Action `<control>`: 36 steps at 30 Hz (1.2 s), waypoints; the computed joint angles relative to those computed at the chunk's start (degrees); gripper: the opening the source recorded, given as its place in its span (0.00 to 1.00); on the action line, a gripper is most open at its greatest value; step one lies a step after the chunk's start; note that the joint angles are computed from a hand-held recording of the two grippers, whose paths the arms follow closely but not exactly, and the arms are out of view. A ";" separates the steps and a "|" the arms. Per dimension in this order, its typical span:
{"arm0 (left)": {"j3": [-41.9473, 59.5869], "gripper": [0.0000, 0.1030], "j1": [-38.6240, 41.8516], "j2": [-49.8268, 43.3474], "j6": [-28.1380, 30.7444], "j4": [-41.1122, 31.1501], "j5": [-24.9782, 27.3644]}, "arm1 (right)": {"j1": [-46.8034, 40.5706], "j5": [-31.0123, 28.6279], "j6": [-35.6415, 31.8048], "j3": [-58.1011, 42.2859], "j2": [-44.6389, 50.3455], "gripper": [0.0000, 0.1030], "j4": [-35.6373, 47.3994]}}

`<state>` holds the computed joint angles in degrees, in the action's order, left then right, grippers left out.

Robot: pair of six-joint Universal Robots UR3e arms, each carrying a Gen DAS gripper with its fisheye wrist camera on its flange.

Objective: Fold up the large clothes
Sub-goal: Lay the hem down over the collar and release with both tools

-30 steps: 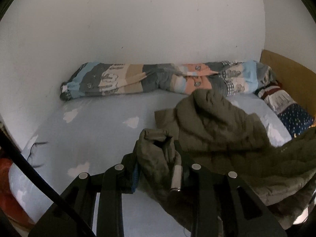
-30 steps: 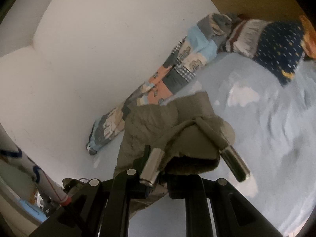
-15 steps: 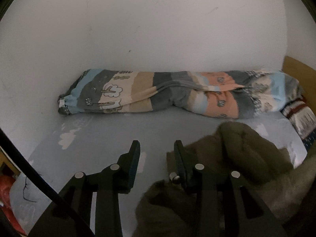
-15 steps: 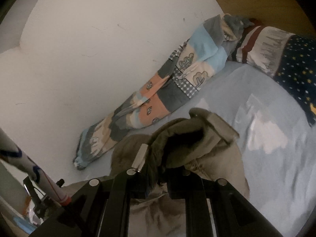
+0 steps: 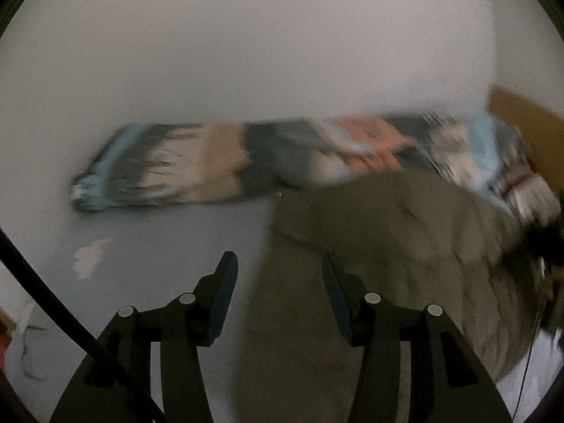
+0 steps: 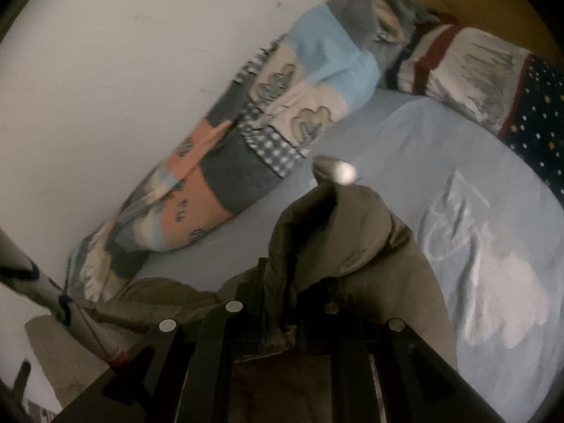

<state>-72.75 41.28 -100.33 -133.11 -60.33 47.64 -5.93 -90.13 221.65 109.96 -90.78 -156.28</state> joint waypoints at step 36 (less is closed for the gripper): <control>6.64 0.61 -23.60 -23.61 -11.76 18.88 29.57 | 13.79 -3.80 -15.74 -12.54 20.51 0.56 4.31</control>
<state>-66.11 17.68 -123.94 -144.87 -41.45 77.21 7.86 -93.92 205.91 97.42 -70.28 -151.97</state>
